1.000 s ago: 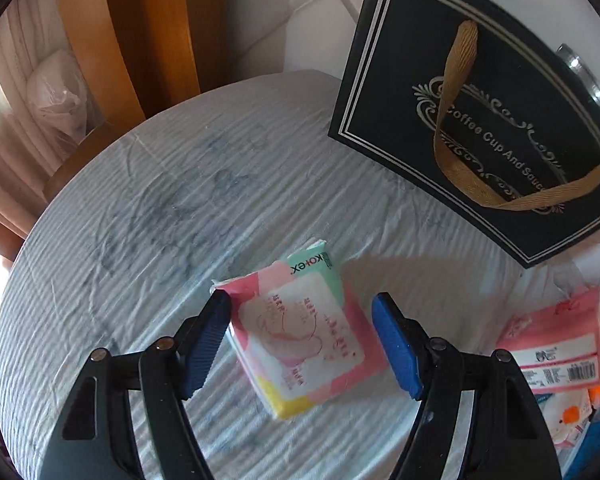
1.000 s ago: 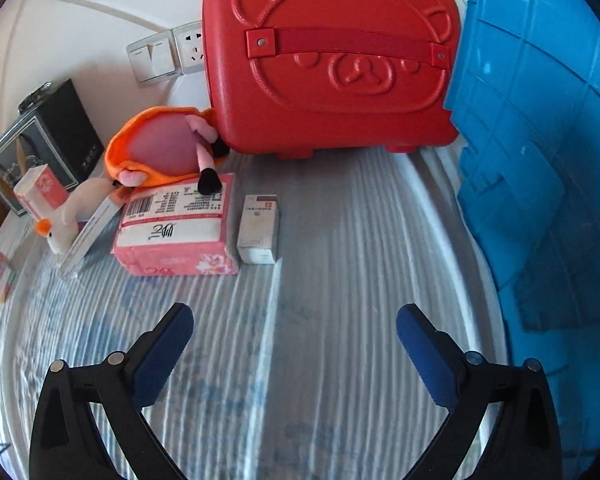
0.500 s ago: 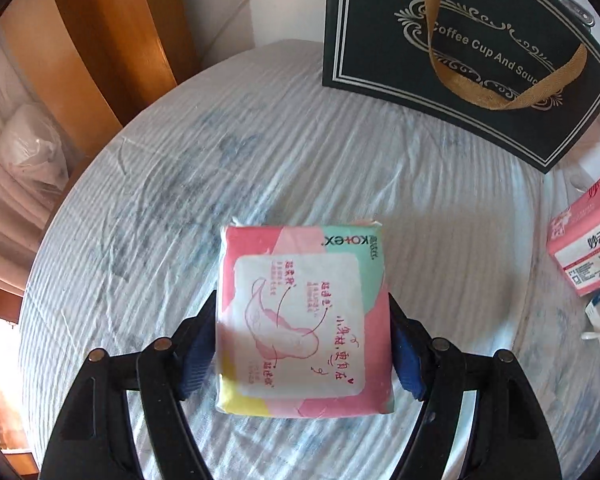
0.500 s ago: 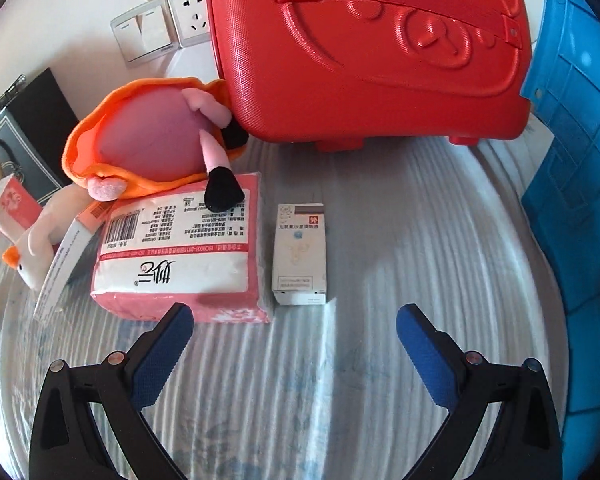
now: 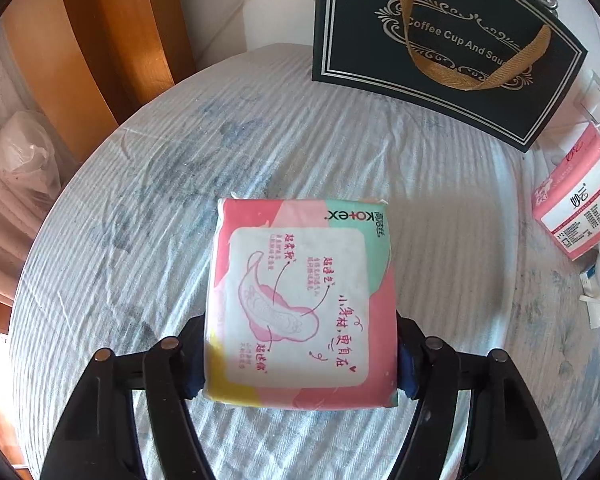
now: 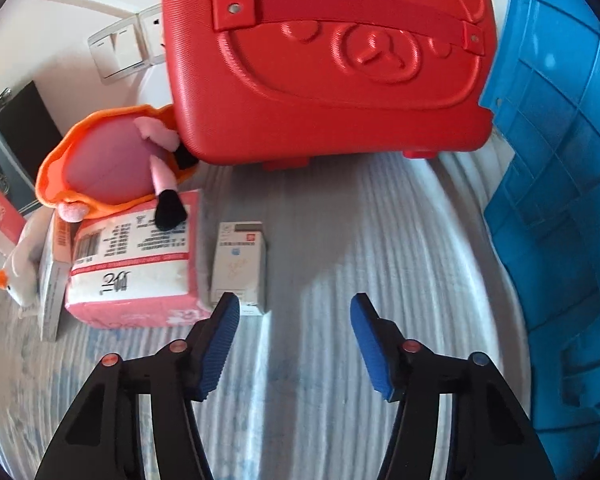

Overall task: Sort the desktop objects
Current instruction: 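Grasp the pink Kotex pack with left tool while right tool grasps white medicine box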

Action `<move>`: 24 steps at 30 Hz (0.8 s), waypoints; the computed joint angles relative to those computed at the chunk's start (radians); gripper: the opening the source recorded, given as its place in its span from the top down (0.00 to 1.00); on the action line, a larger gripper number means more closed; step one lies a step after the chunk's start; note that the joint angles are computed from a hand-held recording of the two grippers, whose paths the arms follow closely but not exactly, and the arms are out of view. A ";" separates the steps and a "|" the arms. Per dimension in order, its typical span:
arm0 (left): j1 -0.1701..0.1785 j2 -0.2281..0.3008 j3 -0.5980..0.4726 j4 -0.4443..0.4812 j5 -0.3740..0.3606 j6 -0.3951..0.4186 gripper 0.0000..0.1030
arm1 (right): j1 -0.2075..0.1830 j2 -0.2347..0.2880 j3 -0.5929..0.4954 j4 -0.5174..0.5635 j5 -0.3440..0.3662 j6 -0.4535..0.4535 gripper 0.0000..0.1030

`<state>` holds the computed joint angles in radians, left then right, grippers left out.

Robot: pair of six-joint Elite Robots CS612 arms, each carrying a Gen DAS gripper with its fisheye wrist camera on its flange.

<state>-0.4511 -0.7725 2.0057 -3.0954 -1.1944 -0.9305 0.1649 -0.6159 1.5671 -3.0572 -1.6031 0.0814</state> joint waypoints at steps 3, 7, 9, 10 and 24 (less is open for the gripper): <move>-0.010 -0.001 0.004 -0.031 -0.003 0.017 0.33 | -0.007 0.000 -0.001 0.020 0.050 -0.024 0.45; -0.019 0.001 0.004 -0.052 -0.006 0.039 0.33 | 0.017 0.024 -0.036 0.012 0.034 -0.107 0.45; -0.029 -0.004 0.011 -0.060 -0.002 0.044 0.33 | 0.014 0.035 -0.057 0.031 0.078 -0.090 0.45; -0.032 -0.002 0.006 -0.056 0.003 0.050 0.33 | 0.009 0.039 -0.067 0.043 0.107 -0.070 0.45; -0.143 -0.052 0.044 0.020 0.171 -0.032 0.33 | -0.011 0.003 0.007 -0.024 0.133 -0.016 0.71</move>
